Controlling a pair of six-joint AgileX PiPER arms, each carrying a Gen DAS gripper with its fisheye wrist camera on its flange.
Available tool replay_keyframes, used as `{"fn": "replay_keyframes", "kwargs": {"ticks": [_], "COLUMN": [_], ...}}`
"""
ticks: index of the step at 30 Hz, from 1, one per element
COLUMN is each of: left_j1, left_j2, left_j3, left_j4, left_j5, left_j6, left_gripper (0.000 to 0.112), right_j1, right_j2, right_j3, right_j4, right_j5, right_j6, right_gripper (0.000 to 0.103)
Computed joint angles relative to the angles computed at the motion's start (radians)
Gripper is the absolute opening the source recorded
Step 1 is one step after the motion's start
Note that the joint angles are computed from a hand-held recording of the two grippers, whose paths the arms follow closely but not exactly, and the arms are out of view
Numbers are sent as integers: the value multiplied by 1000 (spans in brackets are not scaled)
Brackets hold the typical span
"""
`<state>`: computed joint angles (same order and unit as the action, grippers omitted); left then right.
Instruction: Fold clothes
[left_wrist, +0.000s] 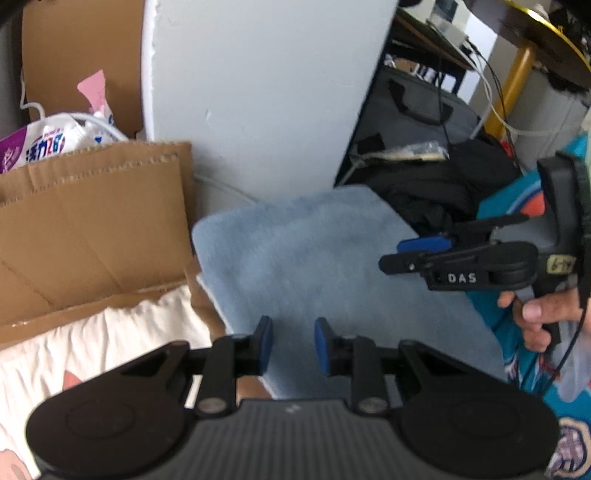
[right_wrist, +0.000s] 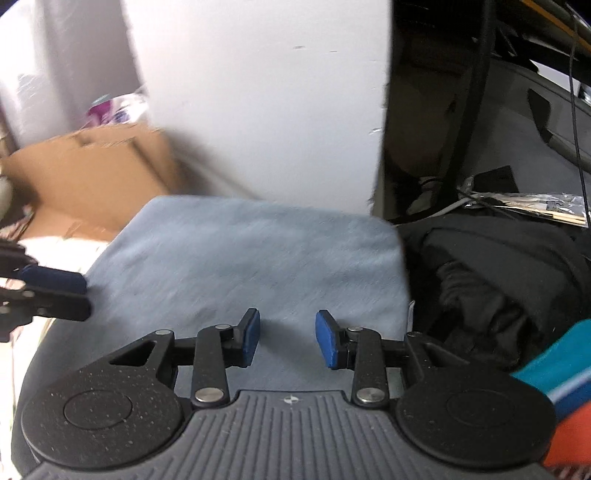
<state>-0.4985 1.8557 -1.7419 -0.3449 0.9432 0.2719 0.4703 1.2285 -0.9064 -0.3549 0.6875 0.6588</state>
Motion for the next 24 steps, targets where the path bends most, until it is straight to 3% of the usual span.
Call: {"fn": "replay_keyframes", "kwargs": {"ticks": [13,19,24], "left_j1": [-17,20,41], "left_j2": [-11,-55,-100], "left_j3": [66,99,167], "left_j4": [64,-15,-96], "left_j5": [-39,-34,-46], "left_j6": [12,3,7], "left_gripper": [26,26,30], "right_j1": [319,461,506], "right_j2": [-110,-135,-130], "right_j3": [133,167,183], "right_j4": [-308,-434,-474], "right_j5": [98,156,144], "right_j6": [514,730,815], "right_gripper": [40,39,32]}}
